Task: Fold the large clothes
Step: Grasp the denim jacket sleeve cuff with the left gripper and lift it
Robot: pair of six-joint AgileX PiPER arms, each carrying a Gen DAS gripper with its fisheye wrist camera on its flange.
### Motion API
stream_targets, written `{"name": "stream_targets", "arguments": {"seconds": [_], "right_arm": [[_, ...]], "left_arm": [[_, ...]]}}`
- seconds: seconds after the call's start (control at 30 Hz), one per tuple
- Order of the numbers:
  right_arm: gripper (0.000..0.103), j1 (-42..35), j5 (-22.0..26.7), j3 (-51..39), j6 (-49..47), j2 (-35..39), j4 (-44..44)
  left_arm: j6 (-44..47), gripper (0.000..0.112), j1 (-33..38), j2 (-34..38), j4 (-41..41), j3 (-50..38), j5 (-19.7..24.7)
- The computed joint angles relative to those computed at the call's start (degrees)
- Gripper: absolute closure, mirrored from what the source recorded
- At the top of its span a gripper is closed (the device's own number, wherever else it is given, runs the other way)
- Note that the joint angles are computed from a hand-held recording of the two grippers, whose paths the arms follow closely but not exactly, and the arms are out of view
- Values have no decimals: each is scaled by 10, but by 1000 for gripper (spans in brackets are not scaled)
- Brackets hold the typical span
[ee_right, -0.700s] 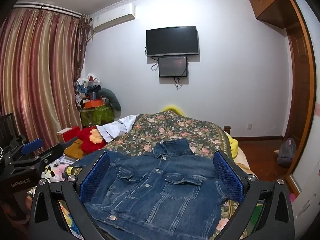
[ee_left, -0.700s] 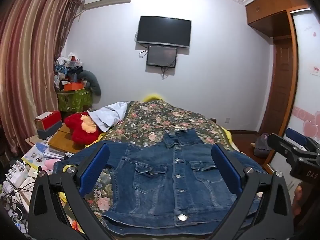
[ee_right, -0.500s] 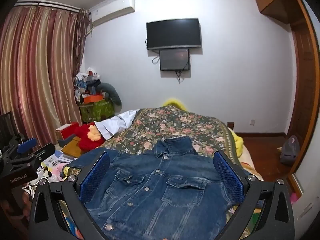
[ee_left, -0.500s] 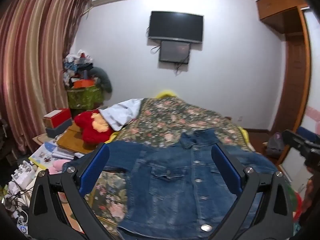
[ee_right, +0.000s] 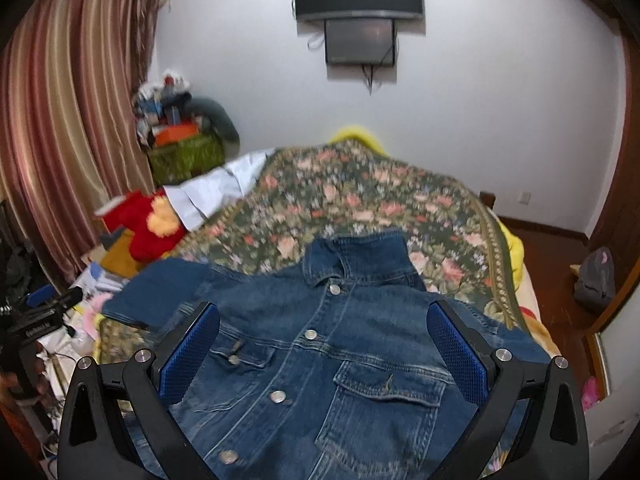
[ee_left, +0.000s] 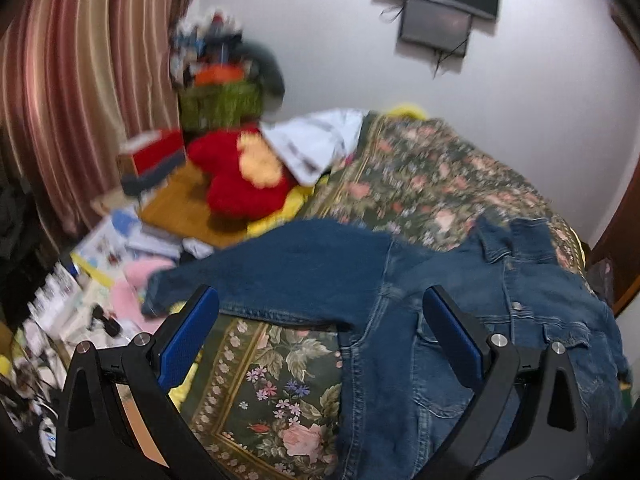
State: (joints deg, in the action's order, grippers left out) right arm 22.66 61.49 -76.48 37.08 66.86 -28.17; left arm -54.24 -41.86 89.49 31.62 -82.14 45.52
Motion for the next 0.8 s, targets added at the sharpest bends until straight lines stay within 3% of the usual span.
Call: {"name": "stream_targets", "arguments": {"seconds": [0.27, 0.53, 0.73, 0.8], "right_arm": [[0, -117, -64, -16, -145, 147, 140], [0, -192, -63, -51, -261, 262, 312], [0, -184, -43, -91, -284, 337, 316], [0, -178, -39, -99, -286, 357, 307]], "left_arm": [[190, 11, 145, 106, -281, -50, -16], [362, 24, 260, 155, -601, -34, -11], [385, 24, 286, 182, -643, -60, -7], [350, 37, 283, 194, -595, -86, -2]]}}
